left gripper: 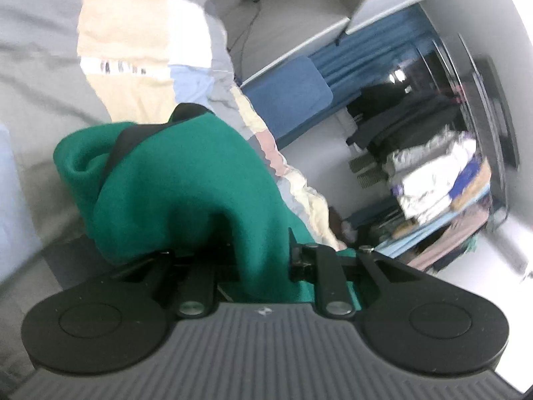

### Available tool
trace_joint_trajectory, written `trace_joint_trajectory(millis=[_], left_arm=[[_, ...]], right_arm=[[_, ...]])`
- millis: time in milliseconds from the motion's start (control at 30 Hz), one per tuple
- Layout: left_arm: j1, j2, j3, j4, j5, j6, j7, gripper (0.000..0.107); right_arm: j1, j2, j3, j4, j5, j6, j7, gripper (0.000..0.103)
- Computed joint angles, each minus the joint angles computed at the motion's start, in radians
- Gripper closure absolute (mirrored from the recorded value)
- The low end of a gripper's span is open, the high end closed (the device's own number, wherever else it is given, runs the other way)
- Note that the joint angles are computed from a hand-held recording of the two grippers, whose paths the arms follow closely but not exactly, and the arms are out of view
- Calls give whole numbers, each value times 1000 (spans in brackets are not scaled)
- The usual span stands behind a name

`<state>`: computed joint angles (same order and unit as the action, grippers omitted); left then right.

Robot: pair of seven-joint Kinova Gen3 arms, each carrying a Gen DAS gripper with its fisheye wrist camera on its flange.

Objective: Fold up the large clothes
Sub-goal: 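Lower the hoodie onto the quilt and open both grippers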

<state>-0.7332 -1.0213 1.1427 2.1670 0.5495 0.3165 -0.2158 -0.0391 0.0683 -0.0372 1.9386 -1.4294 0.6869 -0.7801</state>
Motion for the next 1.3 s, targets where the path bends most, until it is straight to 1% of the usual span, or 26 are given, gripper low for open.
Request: trace_joint_trajectory(millis=[67,133,200,233,267,333,467,533,633,733,767,867,933,1000,1133,1200,1300], left_arm=[[15,16,1,5,0,2,-8,84],[22,36,0,15,8,-4,-7,82],[26,51,-2,25,11,-12,6,73],[37,67,-3,37,19,-38,-2,59],[41,88,0,46,28,-66,-17,49],[45,111,-1,40,-3,-74,-13,46],[9,121,-6,-17,-71,-21,-51,45],[-14,134,-8,-42,-96,-9,-78,45],[-41,142,-12,-68,-135,-10,-130,45],[-83,144,-14,-99,-158,-8,-169,43],[-99,155,-9,-105,-163,-14,-184,42],[-158,183,14,-133,-183,-16,-231,42],[-193,197,25,-145,-190,-24,-259,42],[-227,203,30,-154,-190,-27,-276,42],[-341,194,62,-205,-194,-8,-312,42],[-391,180,78,-214,-196,-6,-339,42],[-460,169,110,-225,-189,-6,-385,42]], right_arm=[[0,0,3,1,25,-2,-39,77],[-4,13,1,-22,68,-3,-98,74],[-1,15,-4,-37,88,10,-102,67],[5,17,-5,-38,76,22,-80,57],[12,19,-5,-35,52,38,-52,42],[32,20,-8,-21,-1,76,-6,34],[33,34,3,-44,-14,107,0,34],[37,43,2,-61,-27,120,6,34],[29,52,-10,-101,-36,107,40,34],[18,70,-29,-147,-54,71,101,34],[8,82,-29,-174,-39,65,99,34],[-4,130,-44,-267,51,46,49,34],[0,162,-66,-311,72,30,53,34],[-8,180,-89,-340,97,-22,71,34],[-16,221,-135,-389,140,-123,95,35],[-22,246,-150,-416,171,-172,72,36],[-56,285,-147,-464,284,-241,6,36]])
